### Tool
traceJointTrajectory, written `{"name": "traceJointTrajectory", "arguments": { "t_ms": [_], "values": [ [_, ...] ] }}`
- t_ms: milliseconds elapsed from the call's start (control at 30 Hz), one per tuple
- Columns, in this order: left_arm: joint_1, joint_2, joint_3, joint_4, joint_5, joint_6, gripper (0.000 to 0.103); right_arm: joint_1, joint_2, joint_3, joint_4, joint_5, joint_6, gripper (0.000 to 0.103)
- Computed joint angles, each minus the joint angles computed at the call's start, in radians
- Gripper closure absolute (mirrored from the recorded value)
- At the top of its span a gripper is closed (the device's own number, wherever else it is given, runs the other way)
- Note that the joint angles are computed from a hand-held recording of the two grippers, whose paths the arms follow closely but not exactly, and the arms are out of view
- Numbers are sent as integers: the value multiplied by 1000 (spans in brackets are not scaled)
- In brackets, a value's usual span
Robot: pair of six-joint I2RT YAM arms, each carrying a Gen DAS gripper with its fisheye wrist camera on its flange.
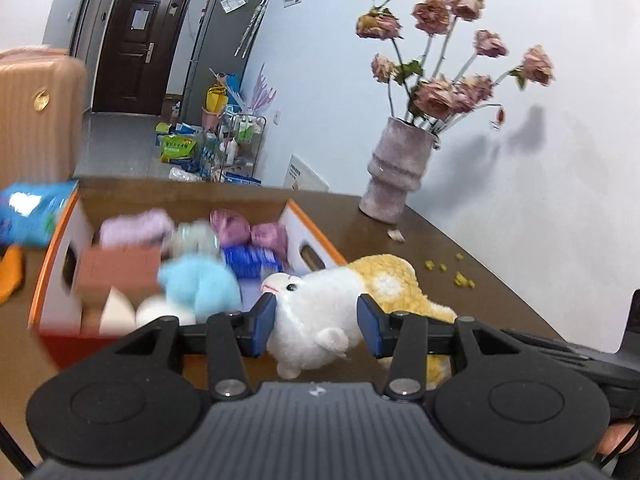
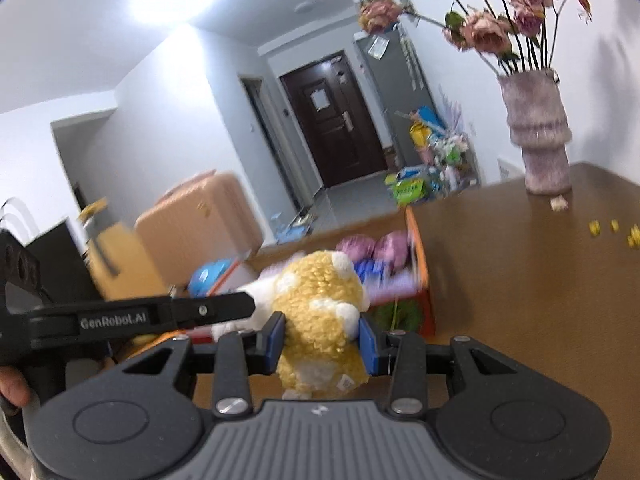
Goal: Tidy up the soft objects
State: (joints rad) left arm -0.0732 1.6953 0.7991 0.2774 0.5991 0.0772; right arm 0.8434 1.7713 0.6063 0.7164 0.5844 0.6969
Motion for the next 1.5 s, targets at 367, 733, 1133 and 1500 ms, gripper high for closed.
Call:
{"name": "traceJointTrajectory", "arguments": {
  "t_ms": [367,733,1133,1500],
  "values": [
    [-90,659,979,-407,-187,-54,58,-414,403,680,-314,-381,-104,61],
    [-97,751,1044,-392,-240,44,58,-413,628,970,-464,-269,-240,60],
    [4,399,573,-217,-269,117,57,-334,379,745,-468,-189,-275,60],
    [201,4,-39,73,-218,140,39,-109,224,499,-461,-46,-195,42]
  ]
}}
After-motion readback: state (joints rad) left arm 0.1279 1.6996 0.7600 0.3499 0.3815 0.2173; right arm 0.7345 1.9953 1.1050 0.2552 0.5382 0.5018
